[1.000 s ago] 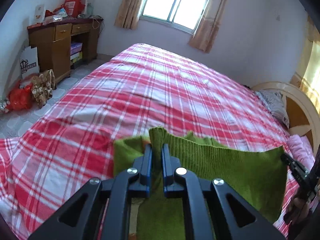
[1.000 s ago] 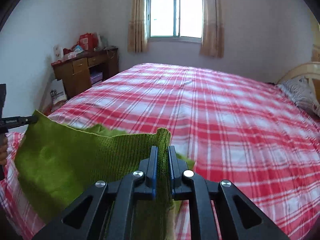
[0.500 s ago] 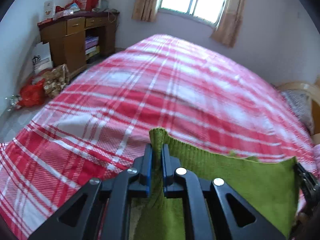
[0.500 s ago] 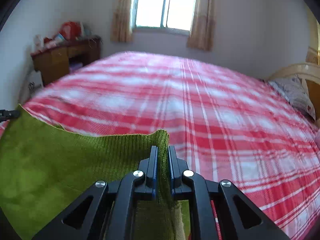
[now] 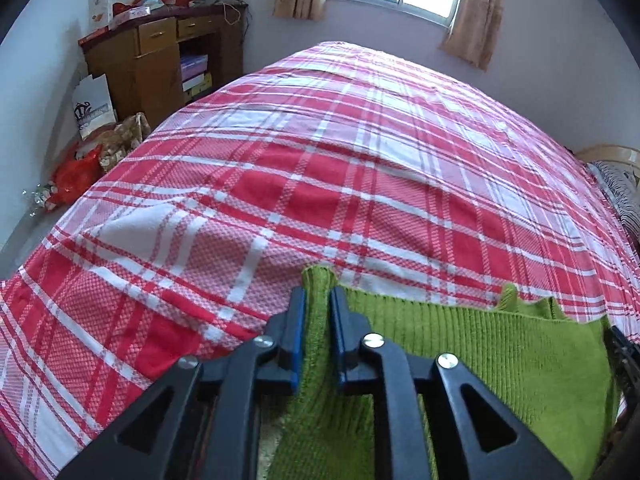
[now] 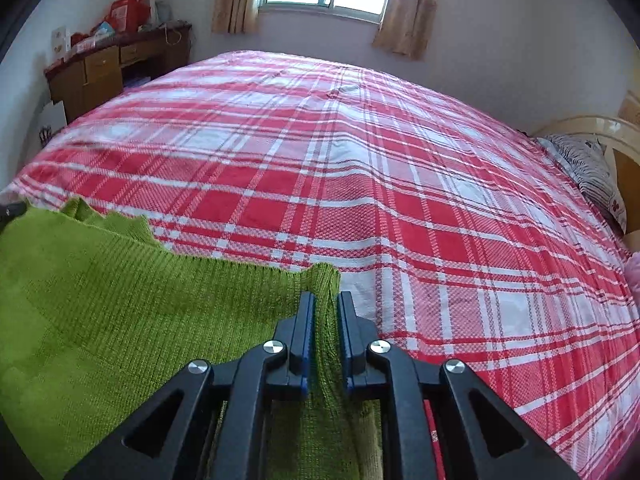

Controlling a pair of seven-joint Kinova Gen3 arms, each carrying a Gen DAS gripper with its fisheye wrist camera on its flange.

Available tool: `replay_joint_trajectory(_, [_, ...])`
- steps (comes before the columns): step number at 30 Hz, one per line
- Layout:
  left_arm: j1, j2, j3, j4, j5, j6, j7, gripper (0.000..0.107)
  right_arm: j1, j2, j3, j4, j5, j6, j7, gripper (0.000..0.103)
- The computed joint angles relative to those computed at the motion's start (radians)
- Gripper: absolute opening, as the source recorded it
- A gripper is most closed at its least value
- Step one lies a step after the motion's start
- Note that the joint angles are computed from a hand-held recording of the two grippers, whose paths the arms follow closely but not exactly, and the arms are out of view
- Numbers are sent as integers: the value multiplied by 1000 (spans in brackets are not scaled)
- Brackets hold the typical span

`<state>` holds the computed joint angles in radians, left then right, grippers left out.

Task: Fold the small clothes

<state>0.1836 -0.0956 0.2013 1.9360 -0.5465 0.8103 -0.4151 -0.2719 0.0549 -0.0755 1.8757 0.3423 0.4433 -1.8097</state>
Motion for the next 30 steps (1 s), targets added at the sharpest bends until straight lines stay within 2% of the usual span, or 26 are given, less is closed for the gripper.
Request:
replay_joint_trajectory(4, [16,-7,-19,-8,14,5,-21,28,126,-130,-43,105,-142,-163,41,13])
replay_joint_trajectory(5, [19,-11,-13,-19,16,34,-27,40,157,-177,-56,131,-148,-191,26,13])
replay_joint_trajectory(6, [13,-15,10,-31,3,75,-17,48,170,-223,-57,153,-141,-204,24,14])
replay_joint_trajectory(7, [-5,-26,53,-34,-26,115,10,60,165,-269,-44,173,-151,-201,38,15])
replay_joint_trajectory(9, [12,-42,97,-42,-75,197,71,65,98,-352,11,200,-213,-145,109,16])
replay_joint_trajectory(13, [85,-80,144,-52,-76,326,124,73,-82,-424,137,232,-369,18,272,16])
replay_joint_trajectory(15, [115,-88,202,-52,-91,395,177,74,-108,-438,159,256,-433,52,332,16])
replay_joint_trajectory(17, [154,-78,262,-53,-117,460,244,76,-68,-432,110,289,-446,46,340,16])
replay_joint_trajectory(20, [217,-39,311,-62,-147,537,324,76,67,-398,-18,333,-494,16,385,16])
replay_joint_trajectory(22, [252,-23,314,-58,-154,553,355,76,158,-414,-102,386,-534,-43,432,16])
replay_joint_trajectory(25, [296,-9,292,-60,-128,565,370,76,280,-430,-199,390,-610,-43,510,17])
replay_joint_trajectory(27, [333,-6,293,-61,-132,592,399,76,302,-433,-217,393,-622,-49,522,17])
replay_joint_trajectory(30, [380,-4,283,-70,-146,634,419,76,281,-413,-197,372,-593,-33,501,17])
